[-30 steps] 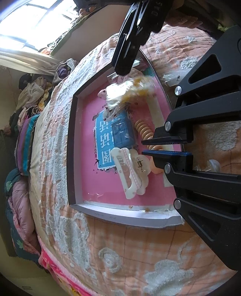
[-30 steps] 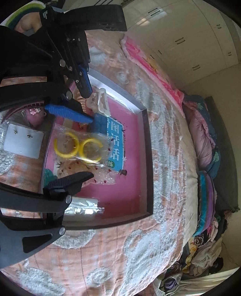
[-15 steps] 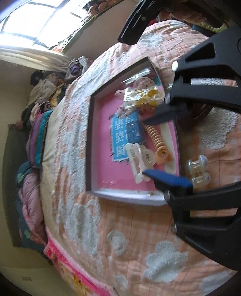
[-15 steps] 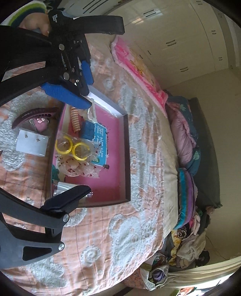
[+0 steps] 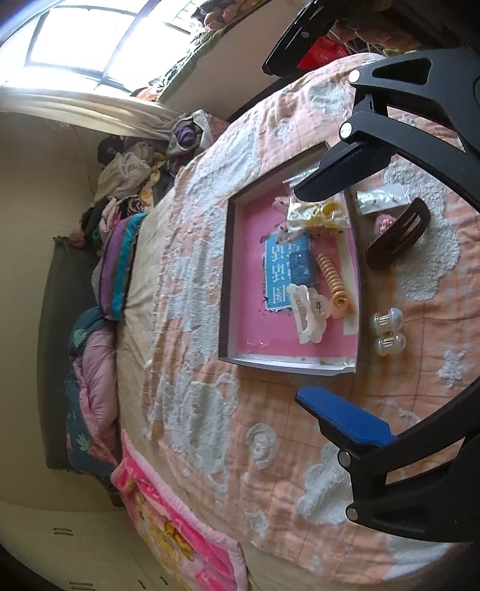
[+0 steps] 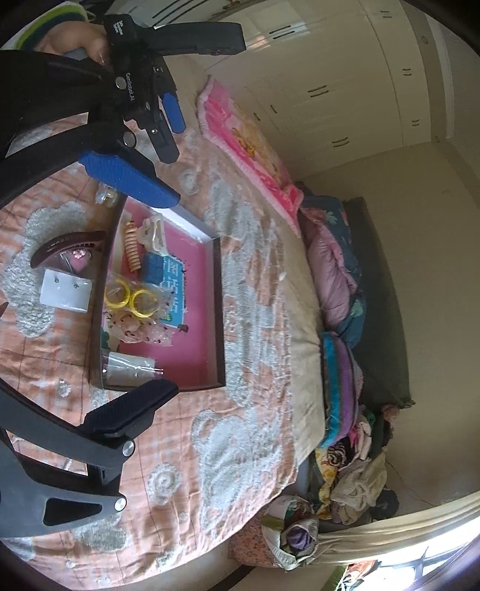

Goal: Organize jewelry

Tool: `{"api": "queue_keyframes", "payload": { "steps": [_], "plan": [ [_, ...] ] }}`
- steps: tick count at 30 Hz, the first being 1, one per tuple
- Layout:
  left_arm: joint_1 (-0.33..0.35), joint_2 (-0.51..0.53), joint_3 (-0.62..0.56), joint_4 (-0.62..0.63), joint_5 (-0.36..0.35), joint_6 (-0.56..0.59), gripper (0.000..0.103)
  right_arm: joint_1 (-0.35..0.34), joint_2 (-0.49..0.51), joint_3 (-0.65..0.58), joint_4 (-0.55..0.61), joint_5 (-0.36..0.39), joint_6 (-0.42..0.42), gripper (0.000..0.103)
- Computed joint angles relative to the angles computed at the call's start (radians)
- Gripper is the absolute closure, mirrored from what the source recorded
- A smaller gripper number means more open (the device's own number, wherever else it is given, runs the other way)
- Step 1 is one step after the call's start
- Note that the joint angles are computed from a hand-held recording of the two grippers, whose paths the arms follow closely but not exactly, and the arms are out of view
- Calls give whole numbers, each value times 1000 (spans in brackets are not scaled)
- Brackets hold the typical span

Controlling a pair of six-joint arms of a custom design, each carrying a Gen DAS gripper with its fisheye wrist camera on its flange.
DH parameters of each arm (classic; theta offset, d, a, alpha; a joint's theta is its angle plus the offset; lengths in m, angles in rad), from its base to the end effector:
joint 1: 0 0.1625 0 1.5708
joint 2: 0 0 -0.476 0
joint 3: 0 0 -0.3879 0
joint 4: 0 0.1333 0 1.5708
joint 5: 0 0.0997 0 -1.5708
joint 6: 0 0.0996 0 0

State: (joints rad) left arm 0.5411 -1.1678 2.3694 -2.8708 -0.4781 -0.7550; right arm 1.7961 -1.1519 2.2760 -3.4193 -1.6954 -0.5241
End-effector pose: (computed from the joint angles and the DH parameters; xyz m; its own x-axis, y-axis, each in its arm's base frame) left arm -0.2547 -0.4117 0.2028 -0.8116 -0.0968 -0.5762 0.4076 0.6128 -0.6771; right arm 0.2299 -0.4617 0.2396 -0.7696 -0.4877 0.4122 -0.6381 0.5612 -0.5272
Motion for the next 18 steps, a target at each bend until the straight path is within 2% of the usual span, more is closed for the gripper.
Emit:
{"api": "queue_keyframes", "payload": {
  "steps": [18],
  "plan": [
    [-117, -36, 14, 104, 24, -73, 9, 24, -125, 71, -22, 33, -19, 9]
  ]
}}
